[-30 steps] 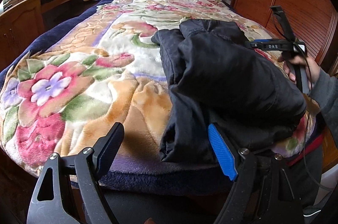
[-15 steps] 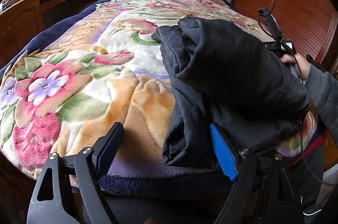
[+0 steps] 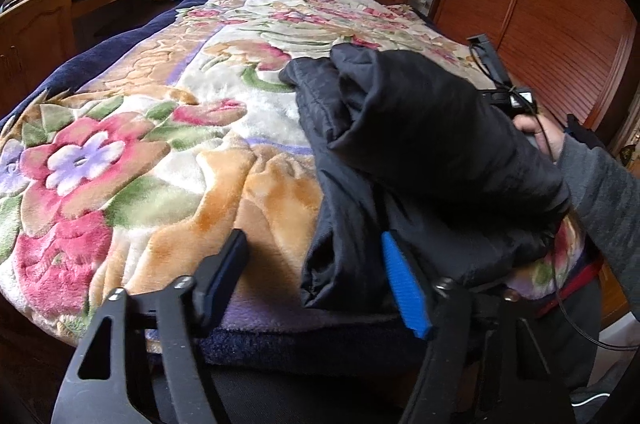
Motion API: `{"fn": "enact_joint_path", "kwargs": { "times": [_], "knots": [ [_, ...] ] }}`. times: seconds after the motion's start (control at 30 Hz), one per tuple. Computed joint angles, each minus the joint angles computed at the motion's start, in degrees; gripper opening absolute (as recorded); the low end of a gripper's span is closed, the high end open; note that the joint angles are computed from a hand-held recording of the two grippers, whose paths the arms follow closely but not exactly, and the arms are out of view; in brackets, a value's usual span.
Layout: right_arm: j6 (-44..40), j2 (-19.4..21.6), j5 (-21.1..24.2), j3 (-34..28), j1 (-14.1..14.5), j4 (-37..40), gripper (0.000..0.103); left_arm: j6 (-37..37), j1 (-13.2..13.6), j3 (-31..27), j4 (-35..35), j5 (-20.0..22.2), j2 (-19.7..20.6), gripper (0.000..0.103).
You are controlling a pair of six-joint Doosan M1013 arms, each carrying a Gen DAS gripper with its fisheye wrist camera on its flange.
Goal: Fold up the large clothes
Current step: 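Grasp the folded black jacket bundle with the right tool, then grasp the bundle with the left tool while the right tool also holds it, lift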
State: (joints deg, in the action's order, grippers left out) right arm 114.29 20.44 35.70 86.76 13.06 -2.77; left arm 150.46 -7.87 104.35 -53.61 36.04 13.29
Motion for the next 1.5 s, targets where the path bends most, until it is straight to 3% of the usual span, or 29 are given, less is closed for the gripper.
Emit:
{"fn": "enact_joint_path", "kwargs": {
  "times": [0.07, 0.1, 0.13, 0.37, 0.57, 0.77, 0.93, 1.1, 1.5],
  "knots": [
    [-3.1, -0.1, -0.8, 0.3, -0.5, 4.0, 0.086, 1.2, 0.4, -0.2, -1.6, 1.8, 0.2, 0.043],
    [-5.8, -0.2, -1.5, 0.6, -0.9, 7.3, 0.072, 1.9, 0.7, -0.5, -2.6, 3.6, 0.5, 0.037],
    [-7.9, -0.4, -2.1, 0.8, -1.2, 10.3, 0.069, 2.7, 1.0, -0.8, -3.5, 5.7, 0.9, 0.027],
    [-5.8, -1.7, -6.3, 3.2, -1.6, 10.5, 0.048, 4.6, 1.1, -1.1, -4.2, 6.3, 0.7, 0.012],
    [9.3, -2.8, -8.6, 3.1, 1.3, -8.6, 0.039, 8.9, 2.0, -1.6, -8.8, 8.1, 0.6, 0.009],
    [16.1, -2.8, -8.6, 0.9, 3.9, -19.6, 0.037, 13.1, 3.5, -1.8, -13.2, 7.6, 0.5, 0.007],
    [12.2, -0.6, -7.2, -3.3, 5.3, -19.1, 0.035, 15.4, 6.2, -2.3, -17.3, 6.9, 1.2, 0.007],
    [6.6, 4.3, -4.4, -10.7, 6.6, -16.0, 0.034, 18.6, 9.5, -2.6, -22.4, 6.2, 2.0, 0.007],
    [-6.0, 17.2, 2.7, -31.8, 10.6, -12.1, 0.033, 21.7, 15.2, -5.5, -26.2, -1.7, 3.9, 0.006]
  ]
}}
